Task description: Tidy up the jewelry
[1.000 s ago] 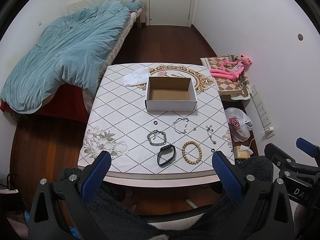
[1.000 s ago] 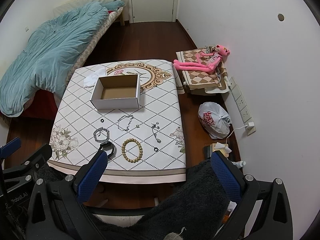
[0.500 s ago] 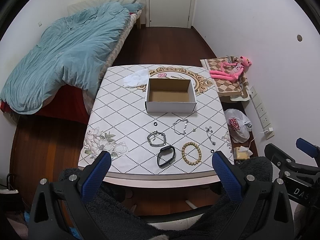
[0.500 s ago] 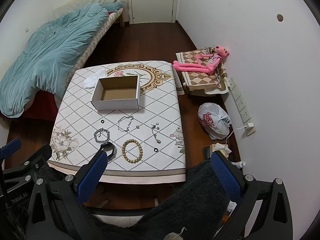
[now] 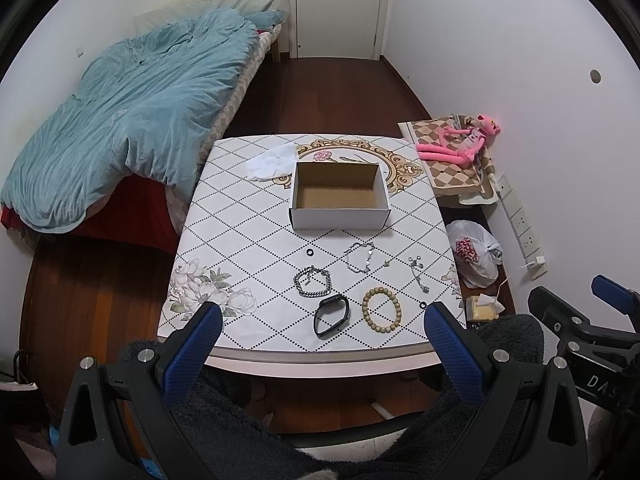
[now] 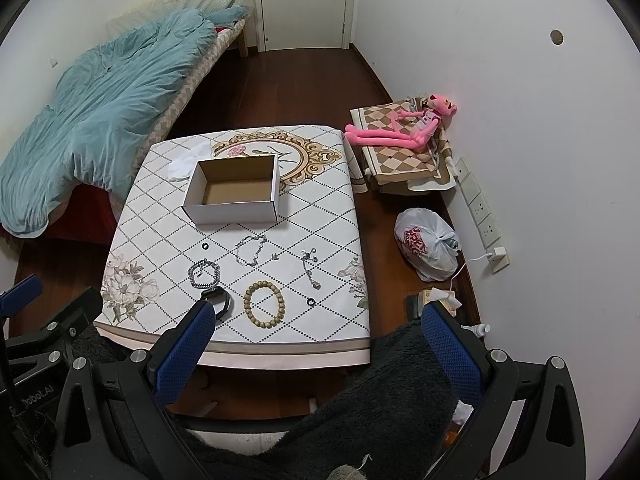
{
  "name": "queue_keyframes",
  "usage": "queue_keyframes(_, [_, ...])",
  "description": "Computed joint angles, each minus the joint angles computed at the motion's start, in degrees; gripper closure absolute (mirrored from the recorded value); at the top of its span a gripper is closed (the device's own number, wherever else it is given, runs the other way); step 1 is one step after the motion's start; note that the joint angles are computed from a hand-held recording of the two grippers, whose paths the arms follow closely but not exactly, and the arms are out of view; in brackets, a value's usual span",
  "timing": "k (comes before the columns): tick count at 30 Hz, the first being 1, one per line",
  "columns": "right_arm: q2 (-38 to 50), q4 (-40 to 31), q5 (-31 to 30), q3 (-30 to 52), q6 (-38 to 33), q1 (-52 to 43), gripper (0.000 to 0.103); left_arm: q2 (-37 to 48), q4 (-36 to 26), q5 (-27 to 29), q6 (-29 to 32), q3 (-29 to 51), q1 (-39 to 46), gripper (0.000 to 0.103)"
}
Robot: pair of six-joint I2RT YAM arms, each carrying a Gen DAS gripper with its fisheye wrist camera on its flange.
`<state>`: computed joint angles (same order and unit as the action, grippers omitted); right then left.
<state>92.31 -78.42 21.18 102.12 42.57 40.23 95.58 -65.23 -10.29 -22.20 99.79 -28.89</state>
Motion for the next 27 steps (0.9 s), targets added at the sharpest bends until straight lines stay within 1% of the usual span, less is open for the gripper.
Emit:
queue_keyframes(19, [-0.5, 0.2, 0.3, -0.4, 0.4, 0.1, 0.0, 0.9, 0.0, -0.3, -0.2, 1.2, -0.3, 0.0])
queue_keyframes(23, [0.4, 1.5, 0.5, -0.8, -0.5, -0.8, 0.0, 2.3, 2.4, -1.3, 0.2, 0.2, 0.3, 0.0])
queue_keyframes(27, [2.9, 6.2, -0.9, -4.5, -2.2, -2.3, 0.0, 4.8, 6.7, -3.2, 1.4, -3.2, 2.2, 0.0])
